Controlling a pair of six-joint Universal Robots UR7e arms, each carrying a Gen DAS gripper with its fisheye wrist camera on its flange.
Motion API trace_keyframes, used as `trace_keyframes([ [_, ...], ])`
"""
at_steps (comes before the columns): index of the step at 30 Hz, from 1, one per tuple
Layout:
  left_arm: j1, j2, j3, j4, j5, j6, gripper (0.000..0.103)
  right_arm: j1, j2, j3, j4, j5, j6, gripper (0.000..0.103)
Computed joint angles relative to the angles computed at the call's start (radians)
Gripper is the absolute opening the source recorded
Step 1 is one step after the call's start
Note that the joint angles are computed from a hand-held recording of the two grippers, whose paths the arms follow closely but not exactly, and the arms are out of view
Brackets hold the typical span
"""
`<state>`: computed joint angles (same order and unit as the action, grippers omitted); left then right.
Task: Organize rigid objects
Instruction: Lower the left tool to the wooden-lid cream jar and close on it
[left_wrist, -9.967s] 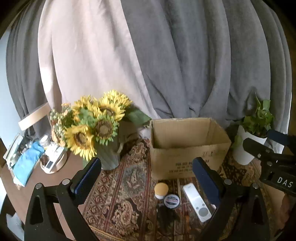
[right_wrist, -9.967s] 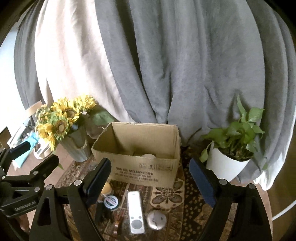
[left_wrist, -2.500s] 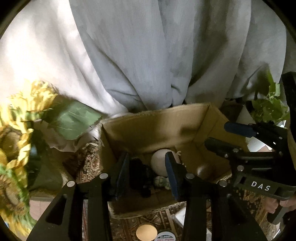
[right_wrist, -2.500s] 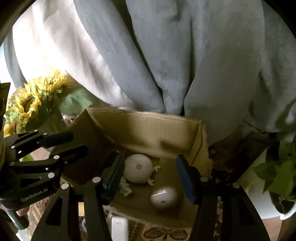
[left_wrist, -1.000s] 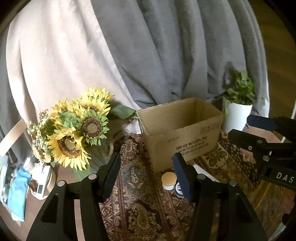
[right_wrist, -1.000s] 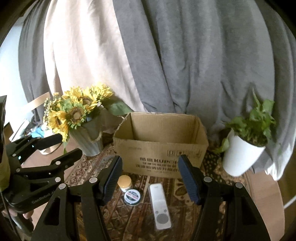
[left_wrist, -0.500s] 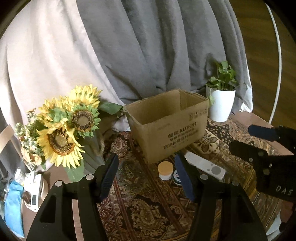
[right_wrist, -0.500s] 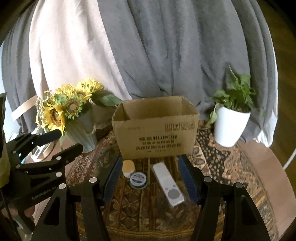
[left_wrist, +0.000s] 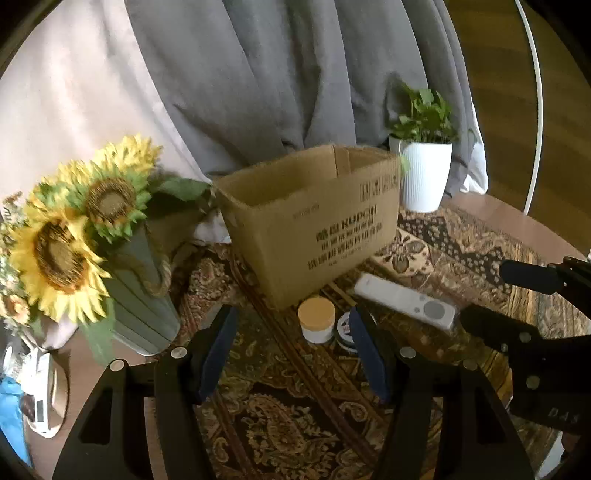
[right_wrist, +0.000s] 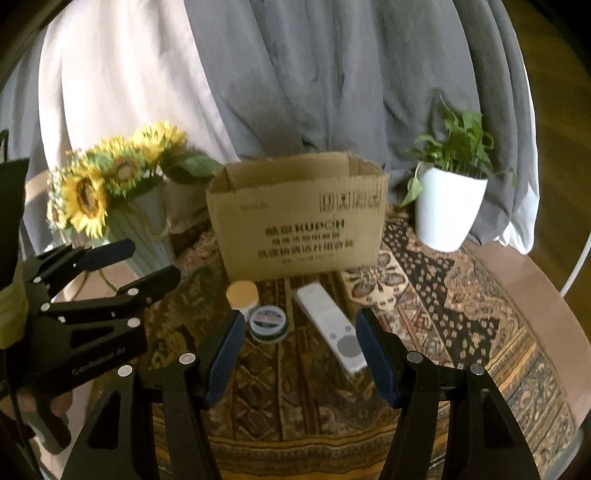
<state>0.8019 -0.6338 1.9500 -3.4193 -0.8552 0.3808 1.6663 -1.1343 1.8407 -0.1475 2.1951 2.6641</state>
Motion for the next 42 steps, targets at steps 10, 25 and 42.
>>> trace_keyframes([
  [10, 0.065, 0.069, -0.055, 0.008, -0.031, 0.041, 0.062, -0.065, 0.082, -0.017, 0.02, 0.013, 0.051, 0.06],
  [25, 0.136, 0.135, -0.179, 0.104, -0.124, 0.059, 0.062, -0.116, 0.163, -0.09, 0.037, 0.007, 0.093, 0.048],
  [42, 0.158, 0.199, -0.266, 0.16, -0.132, 0.061, 0.055, -0.14, 0.212, -0.163, 0.111, -0.012, 0.134, 0.027],
])
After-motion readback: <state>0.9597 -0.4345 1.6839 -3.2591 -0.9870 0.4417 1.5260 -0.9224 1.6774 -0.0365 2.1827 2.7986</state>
